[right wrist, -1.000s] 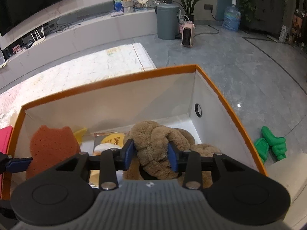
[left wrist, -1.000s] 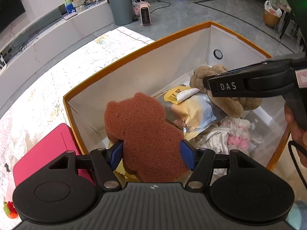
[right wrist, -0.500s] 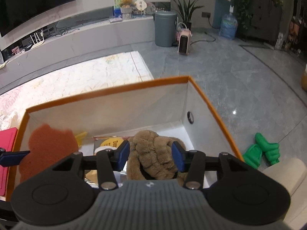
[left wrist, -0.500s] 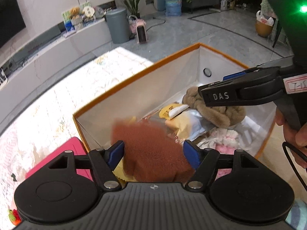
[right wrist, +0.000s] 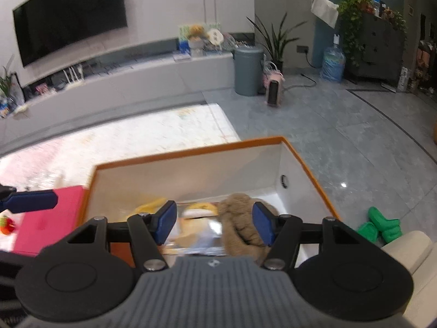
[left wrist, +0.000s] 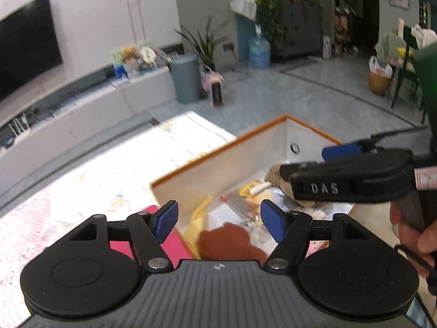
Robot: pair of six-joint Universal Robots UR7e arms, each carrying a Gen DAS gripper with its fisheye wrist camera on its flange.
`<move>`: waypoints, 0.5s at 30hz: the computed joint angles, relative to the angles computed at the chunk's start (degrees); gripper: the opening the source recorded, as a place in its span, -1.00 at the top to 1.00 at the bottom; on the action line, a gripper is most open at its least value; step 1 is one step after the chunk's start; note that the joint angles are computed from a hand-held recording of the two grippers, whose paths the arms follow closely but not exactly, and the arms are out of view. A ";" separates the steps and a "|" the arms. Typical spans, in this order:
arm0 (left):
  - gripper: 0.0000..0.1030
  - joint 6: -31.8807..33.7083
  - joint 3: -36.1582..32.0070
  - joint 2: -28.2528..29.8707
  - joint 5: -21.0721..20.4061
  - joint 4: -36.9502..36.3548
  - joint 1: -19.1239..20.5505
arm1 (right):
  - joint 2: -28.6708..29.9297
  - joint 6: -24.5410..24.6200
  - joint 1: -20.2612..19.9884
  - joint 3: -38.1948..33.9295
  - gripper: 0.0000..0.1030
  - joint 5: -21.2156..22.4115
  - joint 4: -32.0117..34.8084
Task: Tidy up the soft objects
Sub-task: 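Open both grippers to drop the sponge bear and plush toy into the box, then move both grippers back toward the white cloth and crocheted fruit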
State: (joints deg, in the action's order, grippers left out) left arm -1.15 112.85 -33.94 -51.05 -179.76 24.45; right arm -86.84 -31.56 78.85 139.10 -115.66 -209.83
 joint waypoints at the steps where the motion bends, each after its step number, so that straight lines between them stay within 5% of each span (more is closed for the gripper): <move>1: -0.58 -0.07 1.14 -0.62 0.64 -1.42 -0.43 | -0.38 0.26 0.59 0.93 -0.19 0.30 -0.76; 15: -0.54 -12.69 16.07 -9.08 13.06 -9.74 -3.93 | 5.10 2.74 9.70 10.76 -0.21 0.33 -17.02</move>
